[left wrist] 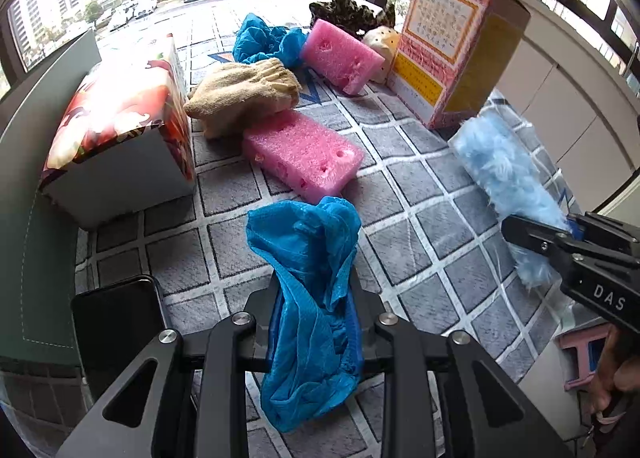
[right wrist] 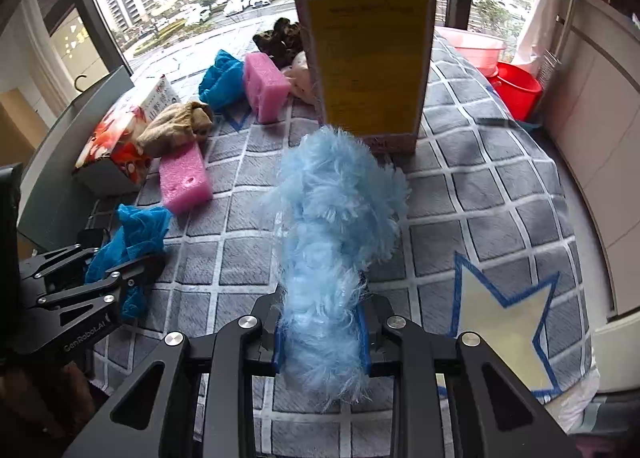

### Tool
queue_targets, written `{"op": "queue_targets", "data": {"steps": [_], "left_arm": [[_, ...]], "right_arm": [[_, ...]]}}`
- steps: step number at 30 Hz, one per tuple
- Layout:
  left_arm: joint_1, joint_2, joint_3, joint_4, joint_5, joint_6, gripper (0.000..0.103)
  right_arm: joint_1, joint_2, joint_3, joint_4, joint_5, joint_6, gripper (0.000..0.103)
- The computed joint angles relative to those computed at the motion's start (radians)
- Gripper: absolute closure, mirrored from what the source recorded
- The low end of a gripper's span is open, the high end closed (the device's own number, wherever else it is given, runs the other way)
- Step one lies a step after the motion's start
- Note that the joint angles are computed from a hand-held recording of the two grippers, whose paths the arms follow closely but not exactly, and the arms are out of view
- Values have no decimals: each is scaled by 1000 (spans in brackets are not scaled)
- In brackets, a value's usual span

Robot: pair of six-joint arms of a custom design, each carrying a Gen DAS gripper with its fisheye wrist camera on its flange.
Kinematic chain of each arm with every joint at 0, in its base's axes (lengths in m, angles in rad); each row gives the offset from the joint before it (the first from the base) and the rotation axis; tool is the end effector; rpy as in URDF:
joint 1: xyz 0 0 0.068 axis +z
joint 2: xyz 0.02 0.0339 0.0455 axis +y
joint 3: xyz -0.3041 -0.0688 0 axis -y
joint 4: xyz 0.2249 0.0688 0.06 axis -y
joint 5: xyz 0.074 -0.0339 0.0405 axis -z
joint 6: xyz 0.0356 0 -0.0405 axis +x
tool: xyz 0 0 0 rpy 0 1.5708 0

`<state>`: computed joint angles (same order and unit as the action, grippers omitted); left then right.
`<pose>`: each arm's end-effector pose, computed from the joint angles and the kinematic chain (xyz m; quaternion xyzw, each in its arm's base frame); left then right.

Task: Organize soft objects
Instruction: 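Lift the blue cloth and fluffy toy and carry both toward the white box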

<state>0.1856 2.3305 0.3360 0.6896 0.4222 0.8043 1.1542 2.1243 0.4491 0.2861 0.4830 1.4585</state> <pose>0.2186 0.0262 0.0016 0.3215 0.9147 -0.1212 0.2127 0.1103 0.2084 0.0385 0.1680 0.9525 0.0228 0.2529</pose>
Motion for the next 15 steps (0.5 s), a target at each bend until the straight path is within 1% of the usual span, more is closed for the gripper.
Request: {"op": "queue_targets", "data": {"steps": [3, 4, 6, 9, 11, 12, 15], "left_arm": [[-18, -13, -27, 23, -40, -6, 75], [-19, -13, -33, 31, -43, -4, 75], [-14, -15, -45, 40, -48, 10, 81], [-5, -43, -54, 0, -44, 42, 83], [-3, -73, -87, 19, -37, 71, 84], [2, -95, -97, 7, -27, 85, 84], [-2, -195, -100, -91, -2, 98, 84]], "right_arm": [[21, -3, 28, -35, 2, 10, 75], [26, -5, 41, -49, 5, 9, 75], [35, -12, 57, -72, 10, 15, 76], [52, -27, 63, -109, 20, 40, 76], [62, -52, 43, -113, 31, 70, 76], [72, -66, 32, -119, 39, 89, 76], [88, -114, -7, -135, 68, 142, 76]]}}
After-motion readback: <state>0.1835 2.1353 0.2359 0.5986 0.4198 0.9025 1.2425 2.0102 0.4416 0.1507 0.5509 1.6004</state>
